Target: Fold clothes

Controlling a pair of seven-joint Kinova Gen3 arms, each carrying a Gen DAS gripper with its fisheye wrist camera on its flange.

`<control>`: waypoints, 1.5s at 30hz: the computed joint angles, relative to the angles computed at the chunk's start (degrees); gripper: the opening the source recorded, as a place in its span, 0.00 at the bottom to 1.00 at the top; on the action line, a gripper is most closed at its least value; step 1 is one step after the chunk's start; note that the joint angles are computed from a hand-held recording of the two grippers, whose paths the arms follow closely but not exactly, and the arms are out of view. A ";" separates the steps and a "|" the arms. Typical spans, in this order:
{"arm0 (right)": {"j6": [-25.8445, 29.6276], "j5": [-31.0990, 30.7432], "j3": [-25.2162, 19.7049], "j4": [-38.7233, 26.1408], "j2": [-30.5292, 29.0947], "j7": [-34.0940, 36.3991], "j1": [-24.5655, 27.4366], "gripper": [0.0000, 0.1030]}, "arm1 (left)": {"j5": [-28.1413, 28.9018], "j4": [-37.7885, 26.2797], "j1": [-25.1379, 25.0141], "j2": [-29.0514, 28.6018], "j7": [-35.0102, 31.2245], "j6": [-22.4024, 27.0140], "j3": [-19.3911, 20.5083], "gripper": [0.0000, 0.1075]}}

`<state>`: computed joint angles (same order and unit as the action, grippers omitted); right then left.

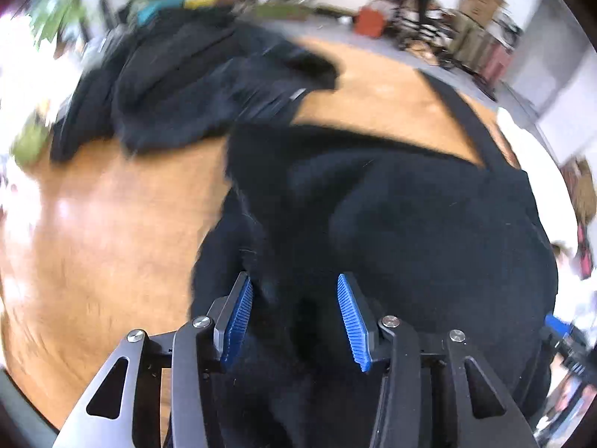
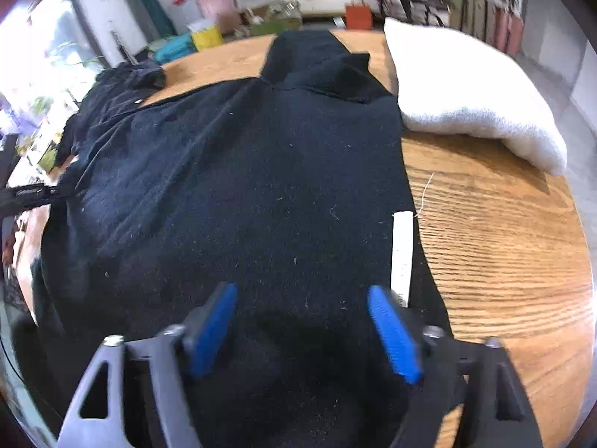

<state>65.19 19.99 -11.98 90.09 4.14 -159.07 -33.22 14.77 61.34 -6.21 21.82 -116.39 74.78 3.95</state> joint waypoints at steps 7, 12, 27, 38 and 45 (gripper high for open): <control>9.83 2.72 11.35 -16.01 11.78 7.93 -2.56 0.28 | -12.33 -9.76 9.85 7.93 8.97 -2.58 -1.02 0.03; 8.62 0.16 9.58 -20.52 16.19 10.63 6.46 0.20 | -13.78 -20.70 12.91 15.46 14.97 3.42 -4.62 0.02; 9.65 -3.63 10.70 -21.66 14.86 13.09 8.59 0.16 | -0.32 -34.23 6.34 16.21 10.12 21.91 -9.45 0.01; 14.40 -4.57 4.79 -17.33 10.08 11.55 -1.12 0.24 | -5.84 -15.36 10.08 6.57 -4.84 30.27 -14.34 0.01; 16.70 -3.78 4.56 -11.50 7.69 3.70 -2.17 0.23 | -2.62 -12.89 7.18 5.46 -4.25 30.62 -16.15 0.01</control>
<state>81.89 16.21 -7.42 78.59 11.83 -155.37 -35.39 12.15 48.46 0.97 27.28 -120.64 105.41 -12.19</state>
